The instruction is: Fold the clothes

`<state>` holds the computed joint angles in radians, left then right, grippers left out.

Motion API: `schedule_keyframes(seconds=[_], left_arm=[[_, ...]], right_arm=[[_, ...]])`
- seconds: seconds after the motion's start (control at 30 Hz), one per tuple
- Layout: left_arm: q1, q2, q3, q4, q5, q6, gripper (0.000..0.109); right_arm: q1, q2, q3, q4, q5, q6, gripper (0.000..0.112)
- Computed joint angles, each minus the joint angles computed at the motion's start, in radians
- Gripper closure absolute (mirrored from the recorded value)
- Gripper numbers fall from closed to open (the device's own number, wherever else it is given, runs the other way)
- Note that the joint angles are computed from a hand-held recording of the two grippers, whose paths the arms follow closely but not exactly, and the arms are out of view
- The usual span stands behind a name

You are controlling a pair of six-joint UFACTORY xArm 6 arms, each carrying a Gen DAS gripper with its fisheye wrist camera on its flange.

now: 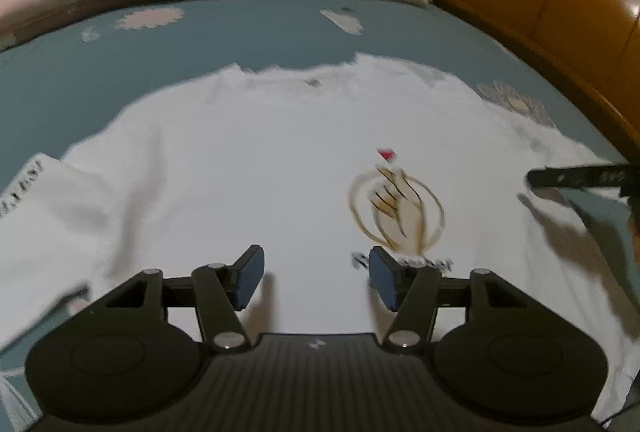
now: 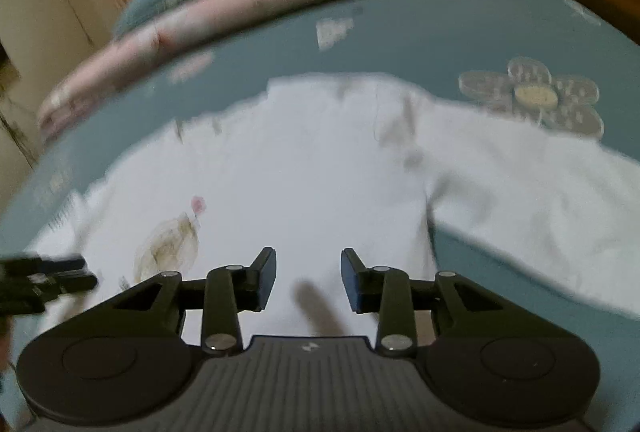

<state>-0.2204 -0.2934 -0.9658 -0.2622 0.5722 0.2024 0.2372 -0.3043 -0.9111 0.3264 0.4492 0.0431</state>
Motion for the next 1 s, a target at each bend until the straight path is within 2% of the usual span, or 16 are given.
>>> schedule_keyframes(seconds=[0.03, 0.13, 0.27, 0.37, 0.43, 0.5, 0.57, 0.67, 0.77, 0.83, 0.9, 0.93, 1.0], left_arm=[[-0.001, -0.016, 0.023, 0.016, 0.002, -0.017, 0.05], [0.014, -0.108, 0.127, 0.053, 0.006, -0.038, 0.047], [0.042, -0.278, 0.243, 0.128, 0.076, -0.112, 0.032], [0.059, -0.334, 0.249, 0.149, 0.168, -0.129, 0.033], [0.049, -0.351, 0.231, 0.192, 0.211, -0.161, 0.035], [0.029, -0.358, 0.218, 0.195, 0.19, -0.162, 0.035], [-0.005, -0.348, 0.195, 0.201, 0.164, -0.177, 0.034], [-0.064, -0.336, 0.197, 0.229, 0.124, -0.219, 0.032], [-0.129, -0.344, 0.235, 0.324, 0.118, -0.301, 0.032], [-0.163, -0.39, 0.293, 0.415, 0.135, -0.353, 0.032], [-0.191, -0.458, 0.366, 0.494, 0.135, -0.408, 0.031], [-0.197, -0.512, 0.407, 0.514, 0.134, -0.435, 0.028], [-0.208, -0.613, 0.464, 0.524, 0.173, -0.469, 0.024]], right_arm=[[0.002, -0.017, 0.029, -0.024, -0.005, 0.013, 0.072], [-0.015, -0.139, 0.162, 0.023, -0.044, -0.056, 0.072], [-0.048, -0.305, 0.264, -0.045, 0.057, -0.015, 0.072], [-0.022, -0.376, 0.275, -0.167, 0.148, 0.081, 0.065], [0.018, -0.367, 0.237, -0.265, 0.185, 0.152, 0.061], [0.071, -0.34, 0.2, -0.325, 0.161, 0.176, 0.058], [0.132, -0.302, 0.168, -0.343, 0.118, 0.18, 0.048], [0.207, -0.225, 0.132, -0.348, 0.082, 0.192, 0.047], [0.27, -0.194, 0.142, -0.478, 0.085, 0.297, 0.047], [0.294, -0.214, 0.176, -0.532, 0.094, 0.35, 0.045], [0.317, -0.286, 0.243, -0.603, 0.104, 0.413, 0.036], [0.323, -0.328, 0.272, -0.622, 0.118, 0.439, 0.031], [0.337, -0.417, 0.331, -0.652, 0.151, 0.49, 0.029]])
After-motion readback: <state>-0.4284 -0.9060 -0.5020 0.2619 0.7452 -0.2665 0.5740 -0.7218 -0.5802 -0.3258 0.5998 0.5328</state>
